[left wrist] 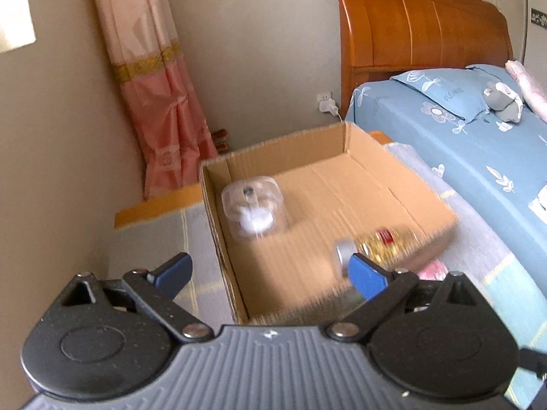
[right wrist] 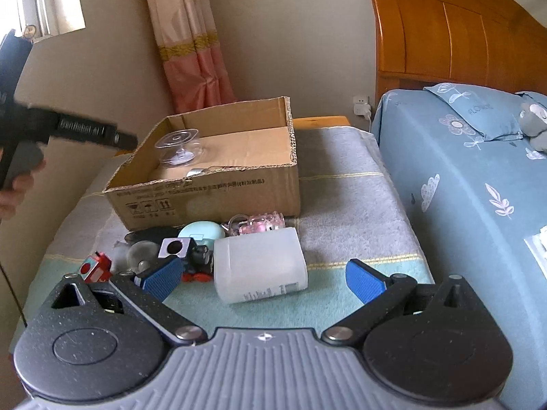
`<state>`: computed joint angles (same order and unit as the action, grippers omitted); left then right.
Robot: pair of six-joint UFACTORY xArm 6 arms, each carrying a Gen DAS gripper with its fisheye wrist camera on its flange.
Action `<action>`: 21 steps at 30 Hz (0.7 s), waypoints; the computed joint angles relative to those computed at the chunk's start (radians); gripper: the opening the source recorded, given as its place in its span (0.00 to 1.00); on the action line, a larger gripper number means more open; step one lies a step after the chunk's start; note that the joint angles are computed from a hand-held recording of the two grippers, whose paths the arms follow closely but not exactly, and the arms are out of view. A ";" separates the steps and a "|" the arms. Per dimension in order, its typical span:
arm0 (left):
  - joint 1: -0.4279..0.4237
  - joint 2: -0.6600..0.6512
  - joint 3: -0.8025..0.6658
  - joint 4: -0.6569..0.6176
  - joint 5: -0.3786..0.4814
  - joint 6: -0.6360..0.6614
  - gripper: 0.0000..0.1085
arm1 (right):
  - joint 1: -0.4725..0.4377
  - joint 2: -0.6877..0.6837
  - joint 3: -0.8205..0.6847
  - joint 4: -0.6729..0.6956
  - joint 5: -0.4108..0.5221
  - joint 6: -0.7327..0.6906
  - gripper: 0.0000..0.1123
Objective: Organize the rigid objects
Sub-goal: 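Move the left tool to the red 'S.L' toy train and grasp it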
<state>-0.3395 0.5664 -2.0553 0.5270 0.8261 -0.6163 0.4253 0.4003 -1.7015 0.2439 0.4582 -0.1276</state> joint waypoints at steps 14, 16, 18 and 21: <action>-0.100 -0.277 0.499 0.305 -0.028 -0.418 0.90 | -0.005 -0.078 0.129 0.082 -0.048 -0.080 0.92; -0.112 -0.302 0.545 0.321 -0.021 -0.461 0.90 | -0.004 -0.082 0.136 0.076 -0.050 -0.077 0.92; -0.120 -0.316 0.574 0.326 -0.014 -0.493 0.90 | -0.004 -0.083 0.139 0.064 -0.049 -0.069 0.92; -0.119 -0.328 0.606 0.322 -0.026 -0.524 0.90 | -0.003 -0.078 0.135 0.050 -0.039 -0.057 0.92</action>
<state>-0.4587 0.2381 -1.4496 0.8490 0.8002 -1.1402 0.4219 0.3222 -1.5669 0.2936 0.4188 -0.1847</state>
